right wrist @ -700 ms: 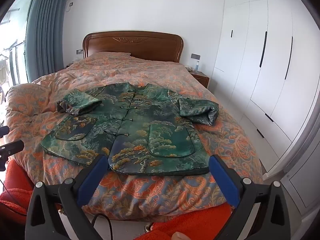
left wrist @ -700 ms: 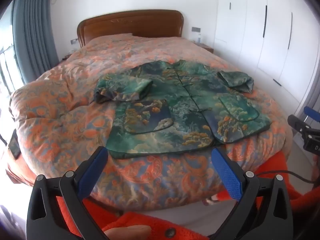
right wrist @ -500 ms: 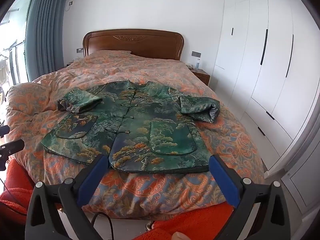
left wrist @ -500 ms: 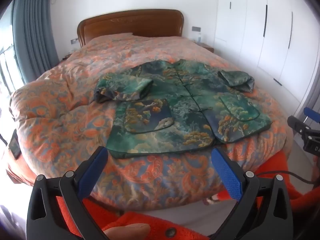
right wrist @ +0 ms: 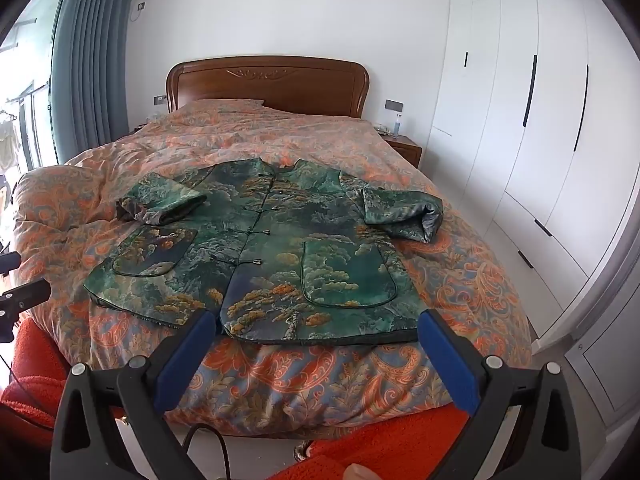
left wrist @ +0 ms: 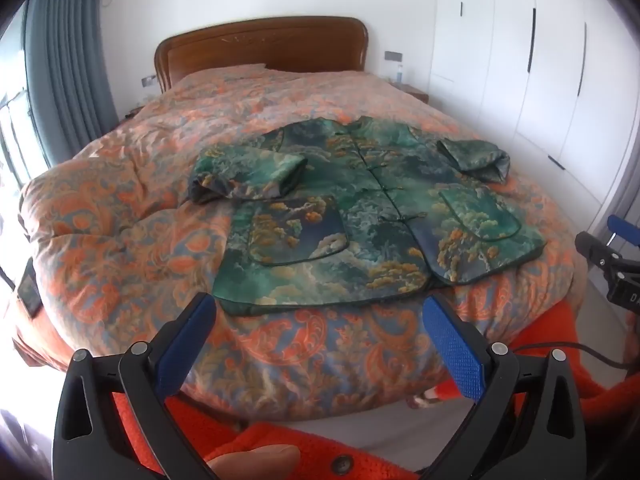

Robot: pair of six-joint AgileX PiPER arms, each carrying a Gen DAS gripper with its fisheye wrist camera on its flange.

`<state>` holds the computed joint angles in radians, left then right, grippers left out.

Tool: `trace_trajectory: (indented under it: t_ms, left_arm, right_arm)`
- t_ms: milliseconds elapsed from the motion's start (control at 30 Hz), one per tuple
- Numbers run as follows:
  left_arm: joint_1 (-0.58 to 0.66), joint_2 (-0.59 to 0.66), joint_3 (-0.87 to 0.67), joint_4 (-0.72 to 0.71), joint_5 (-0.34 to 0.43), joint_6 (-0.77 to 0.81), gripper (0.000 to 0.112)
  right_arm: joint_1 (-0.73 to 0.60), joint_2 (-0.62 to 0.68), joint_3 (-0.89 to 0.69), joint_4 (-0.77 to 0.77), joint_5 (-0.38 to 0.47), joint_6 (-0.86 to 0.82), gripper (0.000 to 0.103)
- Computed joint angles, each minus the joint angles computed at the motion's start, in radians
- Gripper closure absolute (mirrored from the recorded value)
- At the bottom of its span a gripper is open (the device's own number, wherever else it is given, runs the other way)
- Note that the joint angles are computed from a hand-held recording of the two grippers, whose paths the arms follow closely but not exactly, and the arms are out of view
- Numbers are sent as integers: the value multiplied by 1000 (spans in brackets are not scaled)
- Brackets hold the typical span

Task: Fold large clothes

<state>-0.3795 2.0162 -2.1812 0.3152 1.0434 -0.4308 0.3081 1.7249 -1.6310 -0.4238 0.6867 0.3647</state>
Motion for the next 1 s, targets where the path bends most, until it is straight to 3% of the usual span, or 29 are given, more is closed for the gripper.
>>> trace_trajectory:
  t_ms: [1000]
  left_arm:
    - [6,-20,78,7,-56,-15,10]
  right_arm:
    - [-1,5,-4,12,3,-9,0]
